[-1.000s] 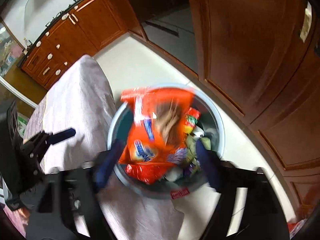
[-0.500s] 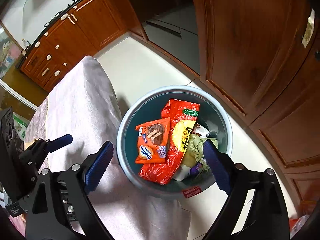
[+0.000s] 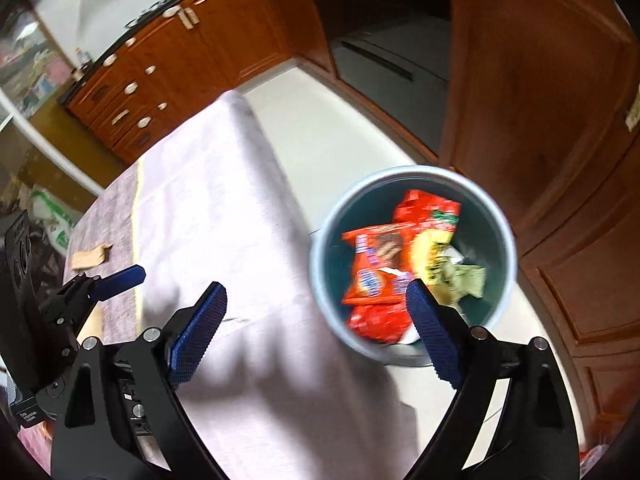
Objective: Collect trash
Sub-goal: 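Move both tools back over the table toward the round shell, then flip the round shell over with the left tool fingers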
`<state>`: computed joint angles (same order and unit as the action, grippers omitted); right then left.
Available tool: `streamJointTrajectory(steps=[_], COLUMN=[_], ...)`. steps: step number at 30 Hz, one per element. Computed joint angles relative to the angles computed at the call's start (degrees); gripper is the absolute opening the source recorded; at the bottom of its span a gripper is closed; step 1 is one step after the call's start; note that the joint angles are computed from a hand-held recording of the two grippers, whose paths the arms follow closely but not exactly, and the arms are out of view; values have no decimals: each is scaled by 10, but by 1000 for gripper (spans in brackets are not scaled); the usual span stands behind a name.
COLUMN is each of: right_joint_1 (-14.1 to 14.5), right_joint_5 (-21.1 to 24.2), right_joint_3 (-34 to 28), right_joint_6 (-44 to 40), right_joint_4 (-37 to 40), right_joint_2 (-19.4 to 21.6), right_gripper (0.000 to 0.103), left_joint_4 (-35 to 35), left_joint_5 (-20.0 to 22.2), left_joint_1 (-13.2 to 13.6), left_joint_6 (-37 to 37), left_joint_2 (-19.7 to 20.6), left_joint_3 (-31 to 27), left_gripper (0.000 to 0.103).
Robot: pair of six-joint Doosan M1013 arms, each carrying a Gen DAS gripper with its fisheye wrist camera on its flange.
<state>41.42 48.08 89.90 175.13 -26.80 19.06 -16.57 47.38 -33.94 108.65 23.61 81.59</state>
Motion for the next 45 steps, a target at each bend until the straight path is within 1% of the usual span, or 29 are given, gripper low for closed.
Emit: streamJointTrajectory(steps=[6, 9, 12, 18, 22, 26, 30, 32, 35, 37, 38, 45], right_joint_1=[20, 28, 36, 49, 53, 53, 50, 48, 46, 44, 43, 39], right_joint_5=[5, 12, 25, 55, 77, 99, 118, 124, 134, 138, 138, 148], right_joint_3=[-70, -109, -154, -241, -289, -334, -366, -375, -392, -401, -404, -417], right_joint_6=[-71, -110, -150, -220, -257, -287, -310, -317, -327, -333, -336, -342], right_joint_4=[30, 51, 72, 110, 131, 154, 173, 182, 191, 196, 199, 209], right_joint_2=[44, 68, 98, 152, 183, 212, 235, 243, 255, 261, 264, 276], right_gripper=[87, 87, 87, 87, 87, 87, 87, 87, 87, 87, 87, 87], left_joint_4=[34, 68, 77, 59, 29, 15, 24, 26, 51, 60, 57, 29], left_joint_5=[-13, -22, -26, -16, -7, -2, -20, -25, -31, -26, -17, -40], left_joint_1=[42, 67, 95, 140, 159, 167, 166, 167, 164, 164, 166, 169], left_joint_6=[-25, -46, -57, -46, -12, 8, 14, 21, 26, 29, 31, 55], left_joint_2=[-36, -52, -62, -64, -58, -48, -45, -45, -40, -34, -28, -30], left_joint_3=[48, 70, 84, 98, 102, 100, 102, 104, 105, 101, 96, 102], left_gripper=[99, 99, 99, 99, 99, 99, 99, 99, 99, 99, 100, 98])
